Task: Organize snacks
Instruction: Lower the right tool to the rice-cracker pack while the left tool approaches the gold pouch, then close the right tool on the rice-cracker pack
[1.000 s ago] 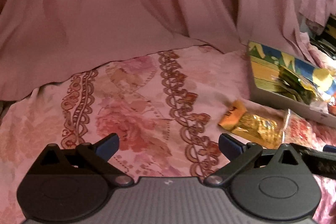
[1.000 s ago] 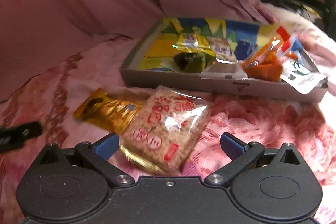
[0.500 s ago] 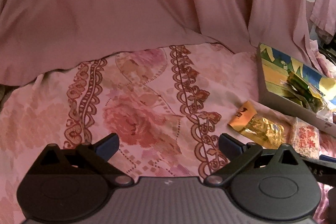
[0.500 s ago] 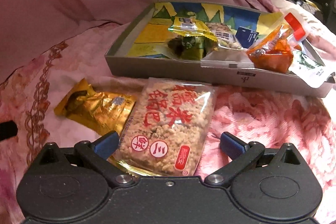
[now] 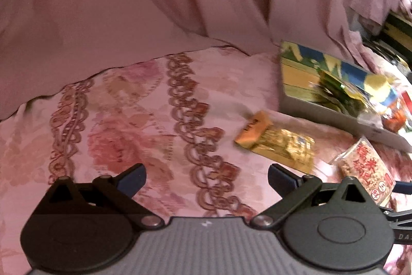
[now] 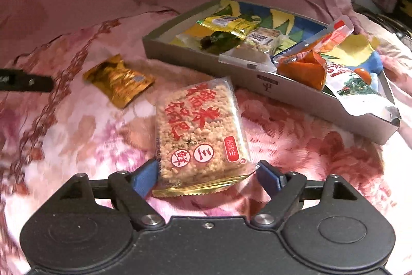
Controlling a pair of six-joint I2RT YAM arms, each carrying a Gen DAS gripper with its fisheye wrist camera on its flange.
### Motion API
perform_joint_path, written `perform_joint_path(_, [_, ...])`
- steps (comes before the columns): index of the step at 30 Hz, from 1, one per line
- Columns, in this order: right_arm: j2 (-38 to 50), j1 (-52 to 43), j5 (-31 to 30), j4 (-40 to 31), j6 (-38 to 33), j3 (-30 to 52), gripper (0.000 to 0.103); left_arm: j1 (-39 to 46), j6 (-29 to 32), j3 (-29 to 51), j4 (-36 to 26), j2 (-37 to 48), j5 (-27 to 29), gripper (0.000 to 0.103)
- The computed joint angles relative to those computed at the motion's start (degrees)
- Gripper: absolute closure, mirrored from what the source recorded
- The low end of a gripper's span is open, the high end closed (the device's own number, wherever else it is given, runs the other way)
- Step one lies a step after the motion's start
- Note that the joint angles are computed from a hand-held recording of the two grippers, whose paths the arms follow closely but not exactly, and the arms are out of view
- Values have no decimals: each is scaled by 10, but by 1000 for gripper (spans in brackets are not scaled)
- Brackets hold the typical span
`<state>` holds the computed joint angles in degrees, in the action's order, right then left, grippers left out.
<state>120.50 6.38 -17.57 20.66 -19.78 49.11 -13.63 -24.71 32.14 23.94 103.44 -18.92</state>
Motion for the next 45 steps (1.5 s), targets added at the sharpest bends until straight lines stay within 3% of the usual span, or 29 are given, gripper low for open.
perform_joint_path(5, [-15, -18, -13, 37, -27, -30, 8, -30, 10, 31, -6, 20, 5, 1])
perform_joint_path(12, [-3, -28, -46, 93, -26, -33, 4, -57, 69, 97, -23, 64, 8, 1])
perform_joint_path(28, [41, -33, -115, 60, 6, 24, 4, -58, 142, 247, -91, 195, -7, 0])
perform_joint_path(37, [62, -34, -118, 41, 21, 48, 4, -34, 171, 300, -130, 219, 30, 0])
perform_joint_path(45, [53, -35, -122, 1, 5, 58, 26, -27, 205, 278, -108, 209, 55, 1])
